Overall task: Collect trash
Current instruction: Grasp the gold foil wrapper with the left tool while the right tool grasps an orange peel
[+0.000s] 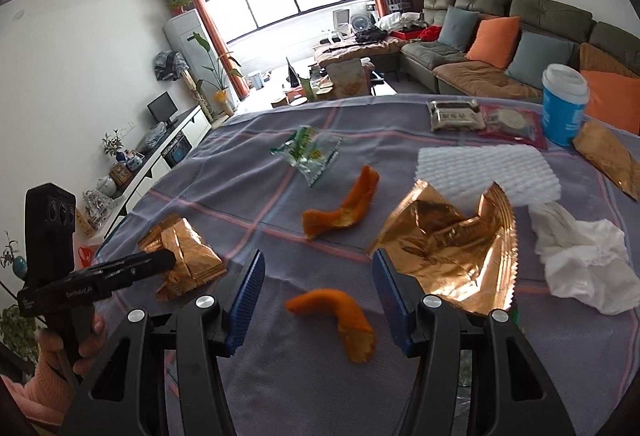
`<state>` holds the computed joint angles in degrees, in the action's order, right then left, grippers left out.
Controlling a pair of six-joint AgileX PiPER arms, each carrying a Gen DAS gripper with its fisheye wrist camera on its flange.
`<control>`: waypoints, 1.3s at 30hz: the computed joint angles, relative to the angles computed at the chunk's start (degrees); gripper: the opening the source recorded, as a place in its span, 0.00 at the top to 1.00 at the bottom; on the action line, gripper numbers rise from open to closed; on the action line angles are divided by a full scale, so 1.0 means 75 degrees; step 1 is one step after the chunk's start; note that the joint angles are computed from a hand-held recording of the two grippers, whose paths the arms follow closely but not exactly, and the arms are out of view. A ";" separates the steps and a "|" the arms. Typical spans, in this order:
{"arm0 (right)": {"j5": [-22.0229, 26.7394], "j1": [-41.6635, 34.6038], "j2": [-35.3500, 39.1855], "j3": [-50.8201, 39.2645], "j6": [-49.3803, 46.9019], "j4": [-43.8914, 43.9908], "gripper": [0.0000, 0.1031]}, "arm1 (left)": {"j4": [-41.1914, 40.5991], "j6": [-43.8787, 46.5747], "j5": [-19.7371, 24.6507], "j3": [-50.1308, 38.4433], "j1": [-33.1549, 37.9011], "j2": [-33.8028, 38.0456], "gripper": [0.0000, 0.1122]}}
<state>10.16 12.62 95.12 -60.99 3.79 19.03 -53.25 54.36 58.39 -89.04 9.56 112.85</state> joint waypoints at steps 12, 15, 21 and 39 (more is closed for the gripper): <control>0.0240 0.0116 -0.0172 0.0173 0.0836 -0.1154 0.45 | -0.0065 0.0119 -0.0173 0.0122 -0.0003 -0.0084 0.58; 0.0392 0.0228 -0.0090 0.0042 0.1436 -0.1907 0.45 | -0.0163 0.0237 -0.0117 0.0157 0.0047 -0.0122 0.60; 0.0773 0.0486 0.0103 -0.0249 0.2443 -0.3187 0.48 | -0.0222 0.0353 -0.0042 0.0167 0.0140 -0.0142 0.64; 0.0753 0.0469 0.0149 -0.0294 0.0856 -0.1651 0.88 | -0.0195 0.0647 0.0099 0.0334 0.0228 -0.0218 0.80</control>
